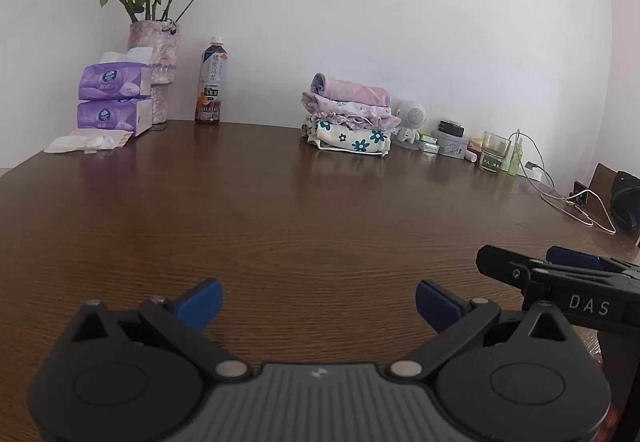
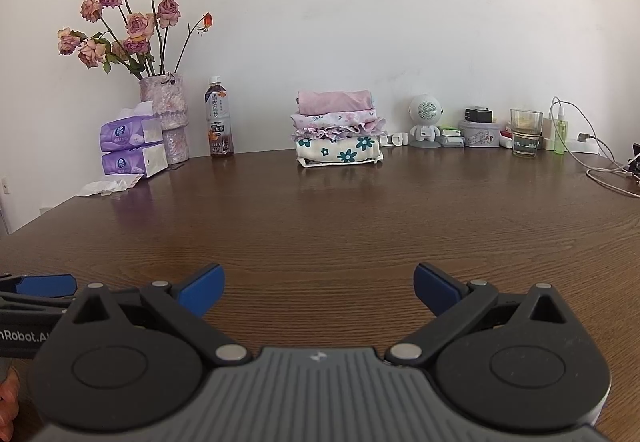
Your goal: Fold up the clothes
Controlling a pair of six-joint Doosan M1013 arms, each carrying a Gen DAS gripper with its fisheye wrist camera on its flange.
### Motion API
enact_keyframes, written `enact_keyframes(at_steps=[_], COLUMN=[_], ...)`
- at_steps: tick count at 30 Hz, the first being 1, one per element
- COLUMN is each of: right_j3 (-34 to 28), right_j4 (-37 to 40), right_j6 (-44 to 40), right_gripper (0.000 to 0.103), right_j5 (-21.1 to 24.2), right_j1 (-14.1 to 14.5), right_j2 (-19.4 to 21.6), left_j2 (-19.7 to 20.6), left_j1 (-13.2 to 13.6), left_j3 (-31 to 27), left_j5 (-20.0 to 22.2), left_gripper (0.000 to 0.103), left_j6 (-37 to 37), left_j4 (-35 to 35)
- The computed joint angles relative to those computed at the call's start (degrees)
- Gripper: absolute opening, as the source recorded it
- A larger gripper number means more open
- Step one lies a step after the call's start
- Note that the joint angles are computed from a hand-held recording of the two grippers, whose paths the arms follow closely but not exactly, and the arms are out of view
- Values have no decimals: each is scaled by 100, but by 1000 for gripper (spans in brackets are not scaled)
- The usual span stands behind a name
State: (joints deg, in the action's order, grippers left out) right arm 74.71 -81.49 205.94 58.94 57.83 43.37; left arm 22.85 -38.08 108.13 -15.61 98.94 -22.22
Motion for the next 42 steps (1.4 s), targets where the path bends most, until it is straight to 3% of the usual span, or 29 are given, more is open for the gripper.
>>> enact_keyframes(at_steps=[28,38,42], right_j3=[-21,-71,-69], right_j4=[8,94,64], right_j6=[8,-75,-13], right_gripper=[103,103,103], right_j5=[10,53,107], right_j1=[0,-2,5], right_j2=[8,25,32], left_j2=[7,12,16], left_j1=[12,61,42], left_j3=[-31,-35,-55], left_j5=[119,150,172], left_gripper=[103,103,103], left_j6=[-220,-760,-319], left_j4=[259,606,95])
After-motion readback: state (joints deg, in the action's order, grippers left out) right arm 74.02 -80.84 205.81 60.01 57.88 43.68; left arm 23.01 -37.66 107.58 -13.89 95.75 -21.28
